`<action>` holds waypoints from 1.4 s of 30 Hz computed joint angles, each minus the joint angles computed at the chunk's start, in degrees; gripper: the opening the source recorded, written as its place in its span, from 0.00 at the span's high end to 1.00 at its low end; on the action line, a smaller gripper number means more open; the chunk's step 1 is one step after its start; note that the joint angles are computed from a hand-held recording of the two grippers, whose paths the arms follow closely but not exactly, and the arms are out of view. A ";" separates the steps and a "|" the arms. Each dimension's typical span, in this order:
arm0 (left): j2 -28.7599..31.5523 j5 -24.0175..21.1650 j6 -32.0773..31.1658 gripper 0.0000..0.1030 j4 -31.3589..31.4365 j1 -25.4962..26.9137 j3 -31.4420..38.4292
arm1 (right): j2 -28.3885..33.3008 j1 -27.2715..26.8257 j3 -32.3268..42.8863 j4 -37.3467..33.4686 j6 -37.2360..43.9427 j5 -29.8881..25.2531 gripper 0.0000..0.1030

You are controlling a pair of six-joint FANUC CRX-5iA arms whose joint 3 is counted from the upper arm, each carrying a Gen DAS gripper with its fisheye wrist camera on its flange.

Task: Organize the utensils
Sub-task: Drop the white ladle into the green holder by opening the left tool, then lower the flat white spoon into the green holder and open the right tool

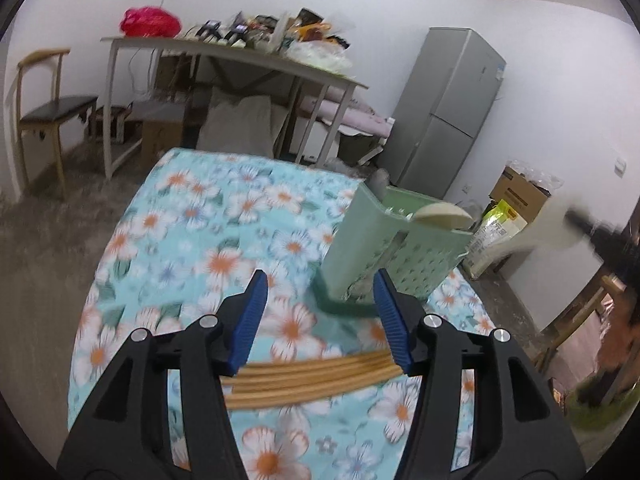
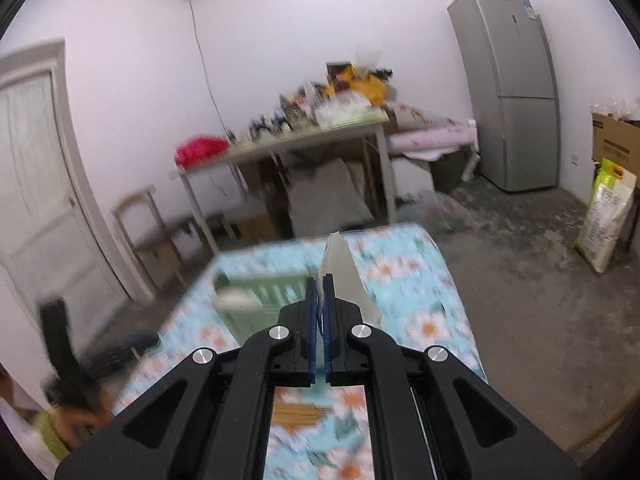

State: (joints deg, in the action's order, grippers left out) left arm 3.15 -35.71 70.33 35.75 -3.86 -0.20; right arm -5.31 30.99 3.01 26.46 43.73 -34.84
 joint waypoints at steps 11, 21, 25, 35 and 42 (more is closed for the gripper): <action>-2.19 1.00 3.09 0.46 -0.95 1.35 -2.88 | 5.61 -4.71 13.39 -20.75 17.64 1.78 0.97; -1.81 0.35 4.74 0.45 -2.24 2.11 -2.54 | 7.59 -4.99 14.56 -21.20 16.20 -1.51 0.97; -1.39 0.35 4.57 0.45 -1.93 1.92 -2.40 | 9.13 -5.80 15.86 -22.36 15.43 -3.65 0.97; -1.16 0.14 5.35 0.45 -2.28 2.01 -2.38 | 16.51 -10.78 22.31 -34.47 19.92 -10.62 0.97; -1.13 -0.06 5.31 0.45 -2.12 2.35 -2.49 | 17.46 -8.42 20.05 -23.14 11.76 -11.92 0.71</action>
State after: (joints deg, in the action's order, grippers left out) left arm 2.01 -35.77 75.64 33.63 -1.50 -2.69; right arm 12.15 22.57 23.07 3.31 55.49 -46.76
